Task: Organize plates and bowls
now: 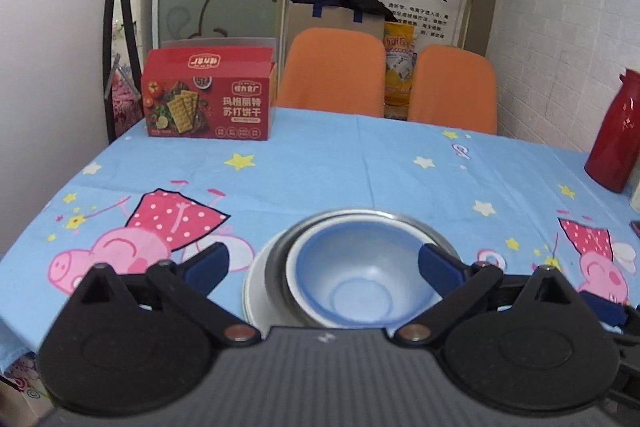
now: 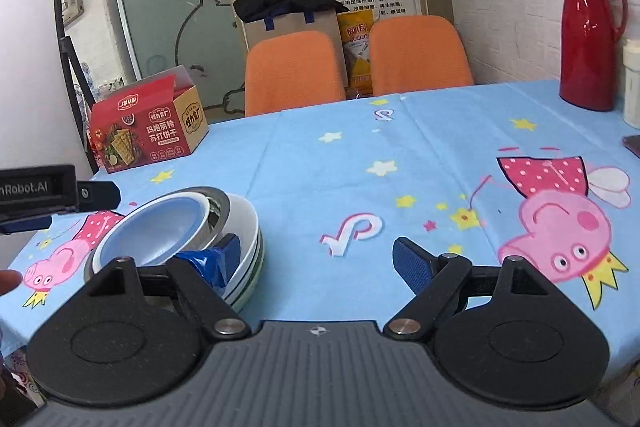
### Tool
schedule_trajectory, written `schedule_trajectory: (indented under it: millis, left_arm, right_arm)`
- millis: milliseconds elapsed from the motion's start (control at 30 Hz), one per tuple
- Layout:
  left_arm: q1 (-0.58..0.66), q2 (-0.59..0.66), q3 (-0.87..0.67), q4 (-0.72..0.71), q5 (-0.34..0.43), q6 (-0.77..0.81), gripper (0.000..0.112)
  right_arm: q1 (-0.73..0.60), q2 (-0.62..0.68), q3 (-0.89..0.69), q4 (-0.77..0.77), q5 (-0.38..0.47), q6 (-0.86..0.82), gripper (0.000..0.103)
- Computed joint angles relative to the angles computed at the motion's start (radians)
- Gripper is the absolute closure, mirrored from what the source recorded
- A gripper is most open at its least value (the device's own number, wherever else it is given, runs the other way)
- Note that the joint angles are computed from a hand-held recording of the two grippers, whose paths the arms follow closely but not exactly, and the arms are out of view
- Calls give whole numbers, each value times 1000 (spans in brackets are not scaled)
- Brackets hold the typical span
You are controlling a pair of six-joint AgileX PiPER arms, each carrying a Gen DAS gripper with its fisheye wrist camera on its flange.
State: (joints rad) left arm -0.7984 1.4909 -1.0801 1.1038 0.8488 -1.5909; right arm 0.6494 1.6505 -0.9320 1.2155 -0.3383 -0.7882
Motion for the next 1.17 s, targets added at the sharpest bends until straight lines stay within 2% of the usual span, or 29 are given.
schedule_trajectory:
  millis: [167,333,500,633,800,1067,1167]
  left_arm:
    - [-204,-31,123,47,103,-150,13]
    - [-349,-14,196,34,182,-252,13]
    - [-421,-7,233,22,228,-316,13]
    - [-475,-7,251,7,252,-357,13]
    - [-527,-1,255,-2,296,-387,13]
    - [-562,24,244,19,346,-389,13]
    - [-570,16,247,25,343,-398,13]
  right_arm:
    - [121,-93,152,67,-162,26,32]
    - [215,-143,251,157,-251,54,32]
    - [264,-181,331,134,-293,142,32]
    - [292,-186,341,206,-292,94,32]
    - [338,-194,377,195,-333,144,32]
    - [356,-193,386,197,-363,152,32]
    - [377,-198,391,205,-391,148,32]
